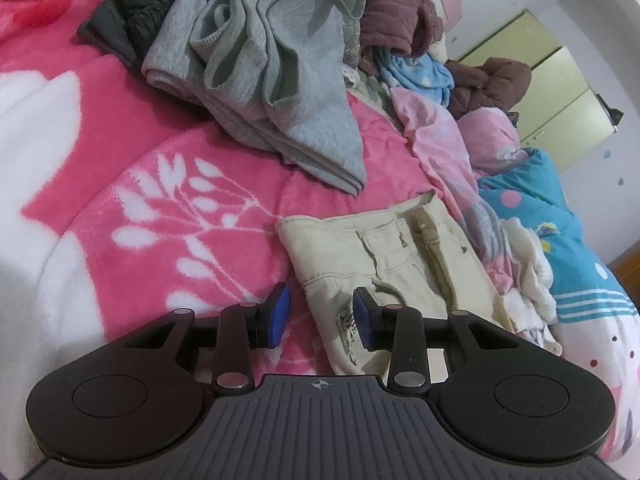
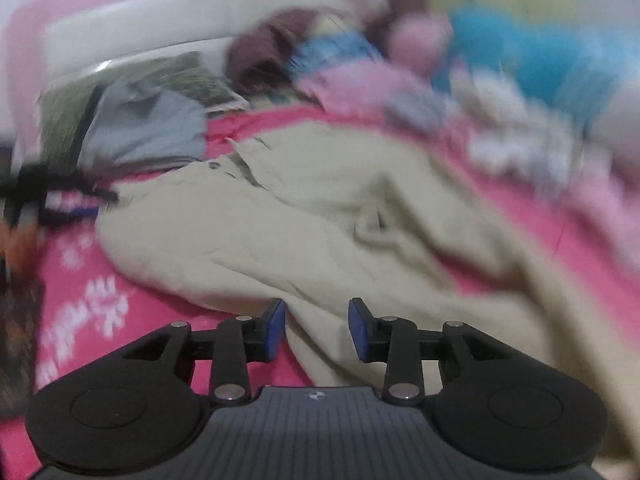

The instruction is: Fold clothes

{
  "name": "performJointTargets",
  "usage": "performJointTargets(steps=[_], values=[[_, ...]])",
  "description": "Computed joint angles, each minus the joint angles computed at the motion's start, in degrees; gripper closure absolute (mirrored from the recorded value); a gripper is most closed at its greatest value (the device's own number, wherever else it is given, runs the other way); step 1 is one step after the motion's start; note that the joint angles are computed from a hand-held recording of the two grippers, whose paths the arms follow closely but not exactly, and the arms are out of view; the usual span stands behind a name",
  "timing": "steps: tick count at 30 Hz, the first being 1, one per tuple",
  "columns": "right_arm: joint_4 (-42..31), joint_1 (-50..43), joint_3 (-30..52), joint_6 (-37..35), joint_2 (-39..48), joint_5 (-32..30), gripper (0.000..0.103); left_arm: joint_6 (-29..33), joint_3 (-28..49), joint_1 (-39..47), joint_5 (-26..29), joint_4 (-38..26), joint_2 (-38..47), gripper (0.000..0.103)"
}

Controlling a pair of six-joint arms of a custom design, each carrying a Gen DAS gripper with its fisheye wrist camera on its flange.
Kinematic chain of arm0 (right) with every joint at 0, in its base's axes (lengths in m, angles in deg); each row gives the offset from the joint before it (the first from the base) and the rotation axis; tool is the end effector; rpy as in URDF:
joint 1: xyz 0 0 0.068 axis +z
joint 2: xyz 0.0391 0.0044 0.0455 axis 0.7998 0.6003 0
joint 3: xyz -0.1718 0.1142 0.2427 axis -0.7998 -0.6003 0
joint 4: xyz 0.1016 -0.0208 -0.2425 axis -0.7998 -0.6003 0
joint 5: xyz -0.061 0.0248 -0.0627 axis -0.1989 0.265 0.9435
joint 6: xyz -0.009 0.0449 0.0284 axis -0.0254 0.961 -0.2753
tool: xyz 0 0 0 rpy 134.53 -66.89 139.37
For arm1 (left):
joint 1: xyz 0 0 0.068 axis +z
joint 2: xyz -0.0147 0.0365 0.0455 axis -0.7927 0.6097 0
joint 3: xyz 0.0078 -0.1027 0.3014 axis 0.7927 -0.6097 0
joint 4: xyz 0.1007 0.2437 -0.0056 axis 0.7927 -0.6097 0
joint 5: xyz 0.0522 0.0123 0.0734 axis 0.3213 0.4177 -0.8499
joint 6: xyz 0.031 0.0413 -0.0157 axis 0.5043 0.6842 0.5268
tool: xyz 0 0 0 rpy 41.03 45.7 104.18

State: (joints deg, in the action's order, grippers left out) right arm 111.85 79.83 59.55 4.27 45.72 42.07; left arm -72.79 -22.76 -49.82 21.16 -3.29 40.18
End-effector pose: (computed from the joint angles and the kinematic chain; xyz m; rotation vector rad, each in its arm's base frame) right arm 0.2531 0.1216 0.1426 -0.4525 2.1279 0.0934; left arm 0.3555 0.0039 0.1032 -0.6034 2.1442 -0.7437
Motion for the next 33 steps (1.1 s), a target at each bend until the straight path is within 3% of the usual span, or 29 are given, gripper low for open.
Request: performJointTargets(steps=[3, 8, 13, 15, 17, 19, 22, 27, 30, 31, 33], values=[[4.6, 7.1, -3.3, -10.3, -1.5, 7.0, 0.066, 0.1, 0.0, 0.1, 0.3, 0.0, 0.0, 0.069], [3.0, 12.5, -0.5, -20.6, 4.4, 12.3, 0.07, -0.4, -0.1, 0.6, 1.2, 0.4, 0.3, 0.069], [1.3, 10.2, 5.5, -21.5, 11.5, 12.5, 0.073, -0.5, 0.0, 0.6, 1.1, 0.4, 0.3, 0.068], [0.8, 9.8, 7.3, -21.7, 13.7, 13.7, 0.079, -0.5, 0.1, 0.6, 1.0, 0.1, 0.2, 0.068], [0.2, 8.8, 8.3, -20.5, 14.7, 13.7, 0.093, -0.4, 0.0, 0.6, 1.0, 0.0, 0.1, 0.069], [-0.4, 8.1, 8.2, -18.8, 13.9, 12.4, 0.096, -0.6, -0.1, 0.5, 1.0, 0.1, 0.0, 0.068], [-4.1, 6.6, 6.8, -14.7, 9.1, 6.7, 0.1, -1.0, -0.1, 0.6, 1.3, 0.2, 0.1, 0.069], [-14.0, -1.3, 2.8, -9.3, -4.5, -14.0, 0.1, -1.2, -0.1, 0.6, 1.3, 0.2, 0.2, 0.069], [-21.8, -7.4, 3.1, -7.6, -7.9, -27.5, 0.1, -1.2, -0.1, 0.7, 1.4, 0.2, 0.1, 0.069], [-24.7, -8.3, 3.7, -8.1, -7.9, -29.5, 0.1, -1.3, 0.0, 0.7, 1.4, 0.2, 0.2, 0.069], [-28.6, -6.6, 4.6, -9.6, -6.6, -27.4, 0.1, -1.4, 0.1, 0.6, 1.2, 0.1, 0.2, 0.069]])
